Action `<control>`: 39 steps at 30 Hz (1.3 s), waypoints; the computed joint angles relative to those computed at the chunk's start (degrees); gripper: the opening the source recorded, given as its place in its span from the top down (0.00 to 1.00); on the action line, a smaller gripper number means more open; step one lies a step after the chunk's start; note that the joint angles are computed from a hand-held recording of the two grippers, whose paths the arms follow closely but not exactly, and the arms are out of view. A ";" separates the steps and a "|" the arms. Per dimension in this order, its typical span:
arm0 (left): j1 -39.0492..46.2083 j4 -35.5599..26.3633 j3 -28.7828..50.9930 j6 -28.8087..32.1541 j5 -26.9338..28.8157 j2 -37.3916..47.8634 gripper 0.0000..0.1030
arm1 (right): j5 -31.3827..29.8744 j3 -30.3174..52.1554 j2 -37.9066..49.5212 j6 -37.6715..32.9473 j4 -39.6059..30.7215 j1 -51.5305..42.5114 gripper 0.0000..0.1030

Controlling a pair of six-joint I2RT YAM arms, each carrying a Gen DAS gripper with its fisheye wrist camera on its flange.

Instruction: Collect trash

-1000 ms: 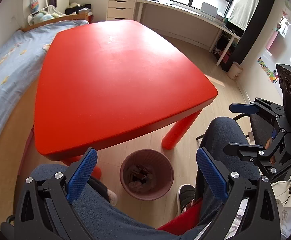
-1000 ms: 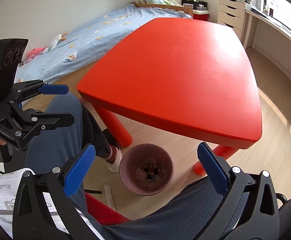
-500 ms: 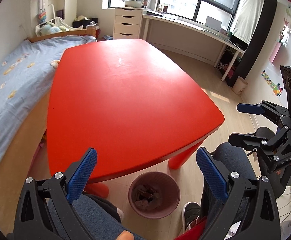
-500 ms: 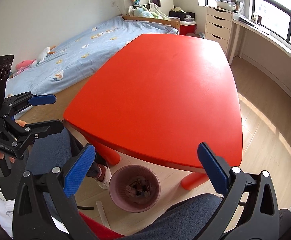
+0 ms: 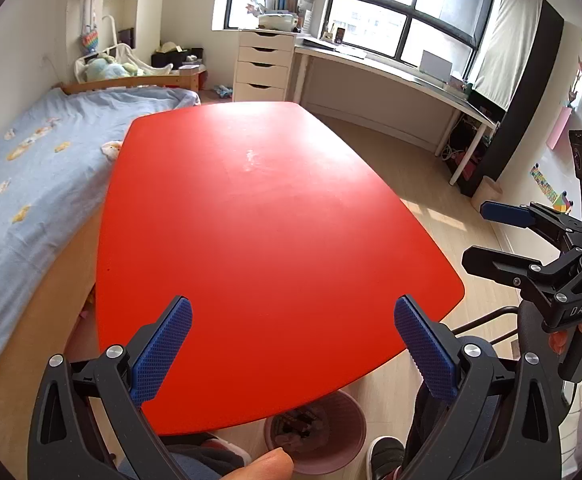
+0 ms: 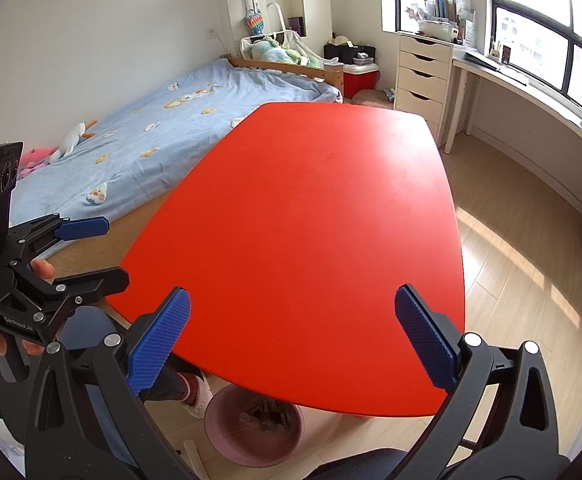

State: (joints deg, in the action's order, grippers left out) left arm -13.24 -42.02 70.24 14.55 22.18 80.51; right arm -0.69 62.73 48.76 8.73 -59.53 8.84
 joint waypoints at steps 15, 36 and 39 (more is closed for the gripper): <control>-0.52 0.28 0.80 -1.29 -0.58 0.55 0.06 | -2.12 0.51 1.64 -2.11 0.82 -3.52 0.03; -0.33 -0.47 1.26 -1.11 0.35 0.77 0.06 | -2.62 0.65 2.46 -3.00 0.91 -4.58 0.03; -0.34 -0.47 1.26 -1.09 0.32 0.75 0.06 | -2.61 0.60 2.44 -3.01 0.91 -4.53 0.03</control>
